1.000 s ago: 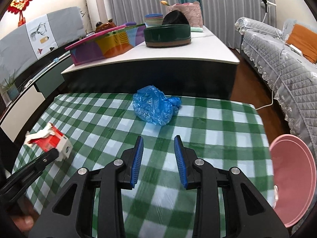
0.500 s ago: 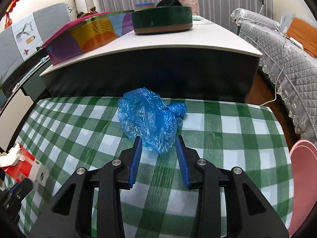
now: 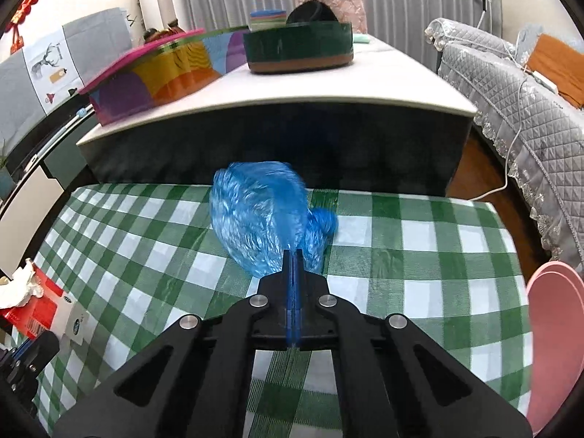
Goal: Collect trash
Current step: 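Carry the box with the left gripper while the right gripper carries the blue bag over the bucket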
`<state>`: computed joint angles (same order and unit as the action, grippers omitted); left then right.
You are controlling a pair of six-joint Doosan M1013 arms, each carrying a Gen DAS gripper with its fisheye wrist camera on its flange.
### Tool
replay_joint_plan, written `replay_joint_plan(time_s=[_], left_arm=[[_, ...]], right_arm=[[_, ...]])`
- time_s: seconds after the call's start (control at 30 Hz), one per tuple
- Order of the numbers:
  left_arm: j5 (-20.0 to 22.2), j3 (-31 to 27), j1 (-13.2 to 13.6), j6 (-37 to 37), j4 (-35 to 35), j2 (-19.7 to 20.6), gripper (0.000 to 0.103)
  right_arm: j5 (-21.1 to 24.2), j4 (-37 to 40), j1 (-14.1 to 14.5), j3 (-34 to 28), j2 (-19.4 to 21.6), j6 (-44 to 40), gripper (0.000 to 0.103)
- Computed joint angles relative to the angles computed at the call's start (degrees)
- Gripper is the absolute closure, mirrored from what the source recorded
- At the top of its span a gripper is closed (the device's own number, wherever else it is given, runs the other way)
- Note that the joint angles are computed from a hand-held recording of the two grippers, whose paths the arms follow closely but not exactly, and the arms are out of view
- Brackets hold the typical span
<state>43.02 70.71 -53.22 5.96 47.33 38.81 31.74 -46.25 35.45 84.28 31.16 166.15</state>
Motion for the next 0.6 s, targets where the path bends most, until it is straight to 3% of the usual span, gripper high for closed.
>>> replay_joint_plan(time_s=[0.3,0.6], left_arm=[[-0.55,0.79,-1.04,-0.64,2.21,-1.17,0.097],[-1.09,0.67,-2.28,0.34,4.04,-1.55,0.097]], right_arm=[[3.06,-4.16,2.15,3.15,-4.36,0.14,0.103],[6.32,-6.47,3.89,9.65,-11.58,1.58,0.103]])
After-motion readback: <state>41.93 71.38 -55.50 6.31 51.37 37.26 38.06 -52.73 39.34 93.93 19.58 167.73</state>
